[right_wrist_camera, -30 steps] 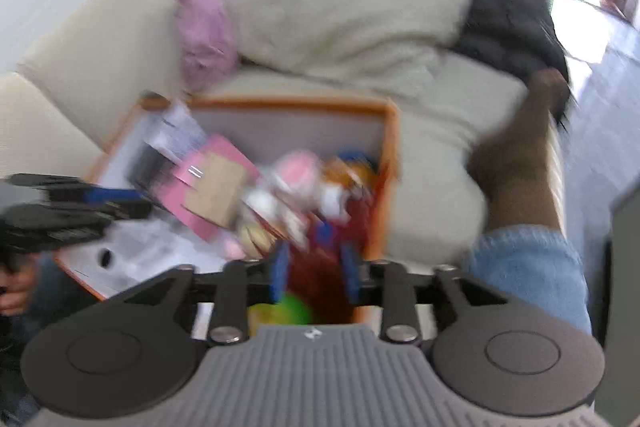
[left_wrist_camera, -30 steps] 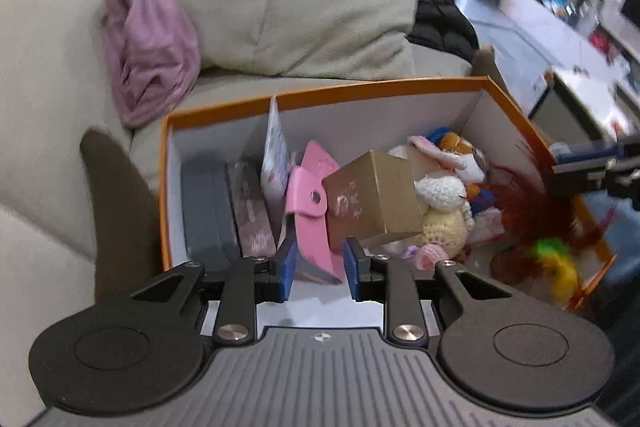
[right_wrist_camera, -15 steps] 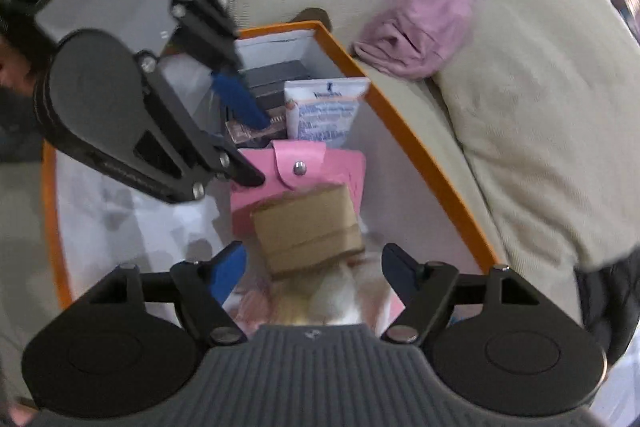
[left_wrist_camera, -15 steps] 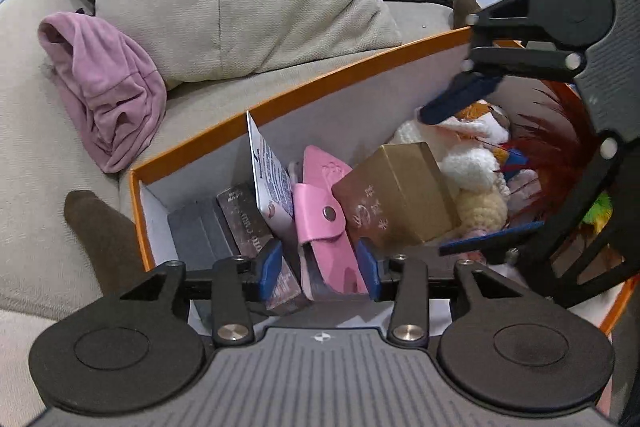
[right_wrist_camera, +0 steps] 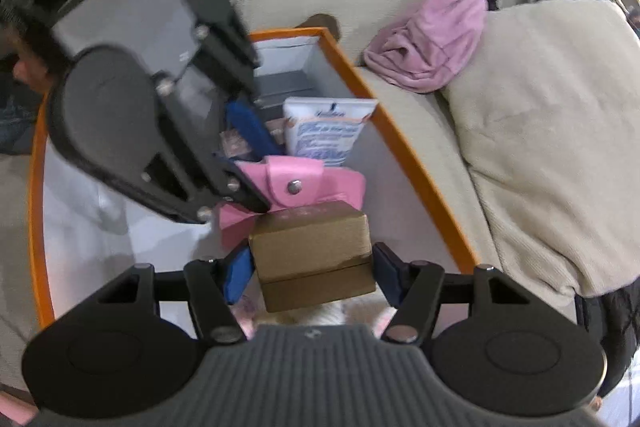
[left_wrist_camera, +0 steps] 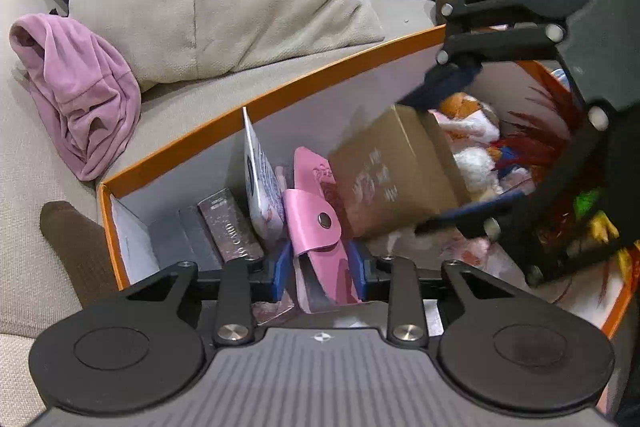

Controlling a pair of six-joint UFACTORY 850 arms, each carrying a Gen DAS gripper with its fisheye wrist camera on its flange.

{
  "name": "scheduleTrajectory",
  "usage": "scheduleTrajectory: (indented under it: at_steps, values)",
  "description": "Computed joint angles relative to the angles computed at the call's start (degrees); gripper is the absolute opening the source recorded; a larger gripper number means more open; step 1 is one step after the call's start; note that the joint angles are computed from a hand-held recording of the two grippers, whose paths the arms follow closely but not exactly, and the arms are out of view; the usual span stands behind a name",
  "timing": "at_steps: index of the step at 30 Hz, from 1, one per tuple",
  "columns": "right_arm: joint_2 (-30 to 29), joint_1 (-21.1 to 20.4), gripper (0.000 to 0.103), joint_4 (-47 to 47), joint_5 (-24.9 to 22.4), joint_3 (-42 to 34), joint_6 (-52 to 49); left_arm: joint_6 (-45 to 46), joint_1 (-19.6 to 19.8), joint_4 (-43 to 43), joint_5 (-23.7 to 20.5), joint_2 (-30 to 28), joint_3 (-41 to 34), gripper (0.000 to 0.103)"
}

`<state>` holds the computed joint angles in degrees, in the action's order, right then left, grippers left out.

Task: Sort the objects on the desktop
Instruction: 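Open left tool releasing feather toy while right tool places cardboard box beside pink card holder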

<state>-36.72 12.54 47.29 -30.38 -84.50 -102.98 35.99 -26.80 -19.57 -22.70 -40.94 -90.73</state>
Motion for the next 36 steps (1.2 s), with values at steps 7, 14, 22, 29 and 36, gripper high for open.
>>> scheduleTrajectory:
  at_steps: [7, 14, 22, 29, 36]
  values:
    - [-0.58, -0.48, 0.063, -0.98, 0.30, -0.77, 4.93, 4.60, 0.31, -7.42, 0.28, 0.46, 1.22, 0.032]
    - [-1.17, -1.23, 0.063, 1.58, -0.88, -1.20, 4.98, 4.46, 2.44, -16.93, -5.07, -1.94, -1.54, 0.032]
    - [-0.86, -1.44, 0.062, 2.25, -0.90, -0.69, 6.14, -6.55, 1.35, -8.14, -3.33, -3.10, -3.24, 0.025]
    - [0.04, -1.21, 0.062, 1.01, -1.33, -0.36, 6.49, -21.98, -1.09, 9.41, 4.42, 1.27, 1.11, 0.018]
    - [-0.75, 1.25, 0.062, -5.66, 1.58, -0.68, 8.62, -34.70, -3.09, 27.48, 9.37, 2.71, 4.22, 0.017]
